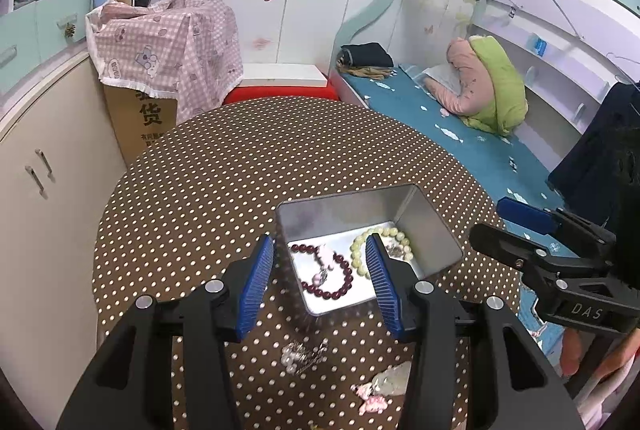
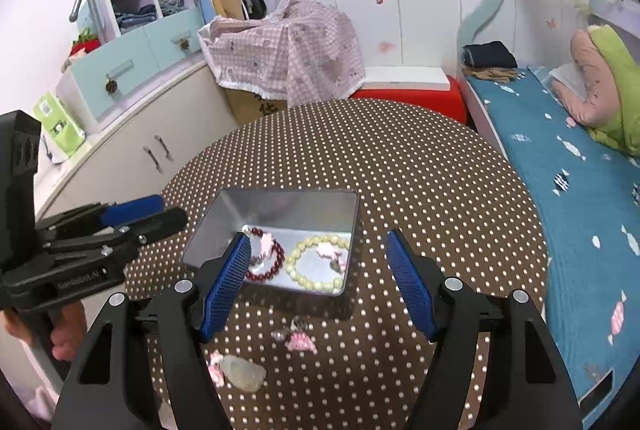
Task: Organize jewelry
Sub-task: 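Grasp the pearl earrings with the left tool while the right tool grasps a pink charm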
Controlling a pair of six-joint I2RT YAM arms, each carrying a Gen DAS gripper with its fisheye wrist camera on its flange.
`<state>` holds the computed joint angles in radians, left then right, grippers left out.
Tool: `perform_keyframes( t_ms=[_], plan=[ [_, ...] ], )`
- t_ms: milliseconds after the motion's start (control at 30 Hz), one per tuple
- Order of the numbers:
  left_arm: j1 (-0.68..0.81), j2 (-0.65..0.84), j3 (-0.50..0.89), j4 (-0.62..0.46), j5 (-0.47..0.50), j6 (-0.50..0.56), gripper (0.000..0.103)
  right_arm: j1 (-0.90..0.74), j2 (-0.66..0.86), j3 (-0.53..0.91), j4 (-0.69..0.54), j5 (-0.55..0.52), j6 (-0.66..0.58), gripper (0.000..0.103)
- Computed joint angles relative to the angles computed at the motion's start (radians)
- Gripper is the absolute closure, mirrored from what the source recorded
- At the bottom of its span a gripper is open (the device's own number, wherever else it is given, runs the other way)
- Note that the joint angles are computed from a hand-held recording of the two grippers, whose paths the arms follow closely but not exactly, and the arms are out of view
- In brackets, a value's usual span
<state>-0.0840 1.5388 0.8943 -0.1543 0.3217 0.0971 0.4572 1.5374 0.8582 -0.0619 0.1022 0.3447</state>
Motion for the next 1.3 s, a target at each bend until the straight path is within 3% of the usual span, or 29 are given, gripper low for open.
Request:
perform_keyframes(
  t_ms=[367,767,933,1067,1100,1167,1233,1300],
  plan=[
    [0.076,-0.056,-0.119,-0.007,0.008,0.062,0.052,0.054,-0.043,-0.107,-0.016,0.026,0.007,0.035],
    [0.072,0.093,-0.126,-0.001,0.002,0.076,0.049,0.063,0.146,-0.098,0.024,-0.026,0.031,0.036],
    [0.044,0.131,-0.123,0.043,-0.016,0.071,0.049,0.066,0.217,-0.054,0.026,-0.034,0.02,0.05],
    [-0.009,0.152,-0.143,0.114,-0.094,0.081,0.063,0.091,0.252,-0.022,0.023,0.021,0.001,0.057],
    [-0.021,0.152,-0.149,0.127,-0.106,0.086,0.067,0.099,0.257,-0.019,0.025,0.038,-0.007,0.064],
    [-0.039,0.151,-0.153,0.136,-0.136,0.088,0.085,0.1,0.259,-0.018,0.033,0.048,-0.022,0.07],
    [-0.042,0.152,-0.152,0.133,-0.129,0.104,0.088,0.102,0.251,-0.028,0.036,0.051,-0.038,0.079],
    [-0.046,0.143,-0.163,0.14,-0.138,0.116,0.095,0.102,0.234,-0.046,0.037,0.047,-0.039,0.079]
  ],
)
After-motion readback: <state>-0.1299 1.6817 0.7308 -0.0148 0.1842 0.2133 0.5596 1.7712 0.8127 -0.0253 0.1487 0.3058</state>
